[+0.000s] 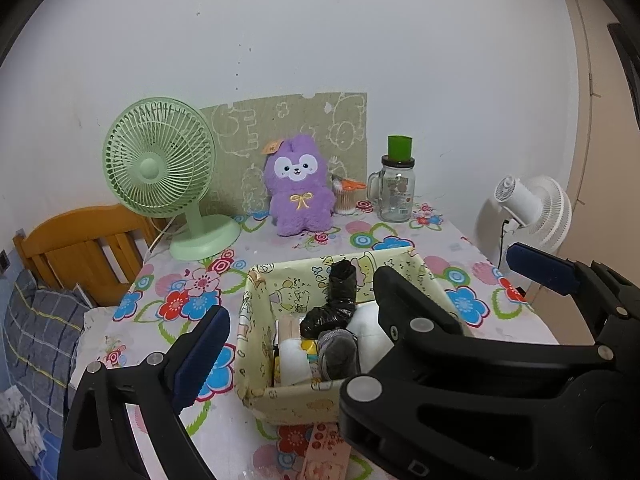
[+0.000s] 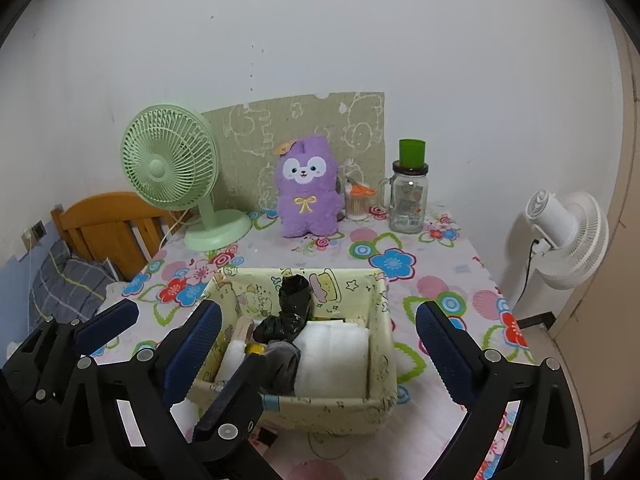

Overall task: Organize soft objects
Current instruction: 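Withdraw both tools and lower them toward the straw bag and pink pack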

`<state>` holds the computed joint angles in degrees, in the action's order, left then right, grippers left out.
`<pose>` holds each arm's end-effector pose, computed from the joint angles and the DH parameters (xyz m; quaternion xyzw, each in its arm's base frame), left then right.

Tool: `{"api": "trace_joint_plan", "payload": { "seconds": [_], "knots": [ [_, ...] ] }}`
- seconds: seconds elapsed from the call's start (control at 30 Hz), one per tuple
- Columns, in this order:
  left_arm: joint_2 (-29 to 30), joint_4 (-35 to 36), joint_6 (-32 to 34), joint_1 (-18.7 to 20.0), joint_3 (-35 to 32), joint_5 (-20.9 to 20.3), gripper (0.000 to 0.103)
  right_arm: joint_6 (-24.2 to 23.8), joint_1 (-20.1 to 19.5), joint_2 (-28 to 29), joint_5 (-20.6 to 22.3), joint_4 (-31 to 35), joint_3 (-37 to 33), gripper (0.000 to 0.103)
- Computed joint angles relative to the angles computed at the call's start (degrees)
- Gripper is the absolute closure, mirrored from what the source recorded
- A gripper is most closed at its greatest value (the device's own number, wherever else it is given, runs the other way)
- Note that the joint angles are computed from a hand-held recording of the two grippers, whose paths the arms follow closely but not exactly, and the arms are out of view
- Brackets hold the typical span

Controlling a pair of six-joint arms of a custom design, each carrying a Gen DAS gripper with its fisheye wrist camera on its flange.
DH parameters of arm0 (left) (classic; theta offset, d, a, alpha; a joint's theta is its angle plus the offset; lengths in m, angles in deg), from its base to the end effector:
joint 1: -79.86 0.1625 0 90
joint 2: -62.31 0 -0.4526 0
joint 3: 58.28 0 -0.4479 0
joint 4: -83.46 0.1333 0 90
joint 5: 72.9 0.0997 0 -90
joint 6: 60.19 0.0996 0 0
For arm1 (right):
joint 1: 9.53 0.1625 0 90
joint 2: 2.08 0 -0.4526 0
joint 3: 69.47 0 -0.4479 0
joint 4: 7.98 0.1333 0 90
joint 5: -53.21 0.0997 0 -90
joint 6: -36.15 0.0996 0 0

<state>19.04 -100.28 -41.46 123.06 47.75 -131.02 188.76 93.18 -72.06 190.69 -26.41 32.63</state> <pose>-0.3565 -0.5898 0.0533 0.4398 0.8189 -0.3133 0.1945 0.1852 -0.5488 0.2368 0.0131 -0.7614 0.5204 0.3862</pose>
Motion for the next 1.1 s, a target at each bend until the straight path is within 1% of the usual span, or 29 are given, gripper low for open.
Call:
{"api": "trace_joint_plan", "payload": {
  "seconds": [0.17,0.2,0.3,0.4,0.63,0.87,1.03,1.1],
  "knots": [
    [-1.4,-2.0,0.4,-0.9,2.4,0.5,0.006,-0.5,1.2,-1.2,0.7,-2.2,2.3,0.002],
    [-1.7,-2.2,0.5,-1.0,3.0,0.5,0.006,-0.3,1.3,-1.5,0.8,-2.5,2.8,0.0],
    [-2.4,-3.1,0.7,-1.4,4.5,0.7,0.006,-0.7,1.7,-2.4,0.6,-4.8,4.9,0.0],
    [-2.9,-3.9,0.5,-1.8,6.0,0.7,0.006,-0.3,2.1,-2.7,1.1,-5.1,5.9,0.0],
    [-4.5,-4.2,-2.4,-1.9,9.1,-0.4,0.005,-3.1,3.3,-2.9,4.2,-7.5,7.9,0.0],
    [-5.3,-5.3,-3.6,-2.3,11.8,-0.5,0.005,-3.0,3.8,-3.4,5.4,-9.0,10.6,0.0],
    [-5.5,-6.4,-3.5,-2.2,13.6,-0.1,0.005,-1.7,3.5,-3.4,5.2,-9.3,12.1,0.0],
    [-5.3,-8.0,-3.1,-2.1,14.2,-0.2,0.005,-1.6,3.3,-3.4,5.1,-9.9,12.7,0.0]
  ]
}}
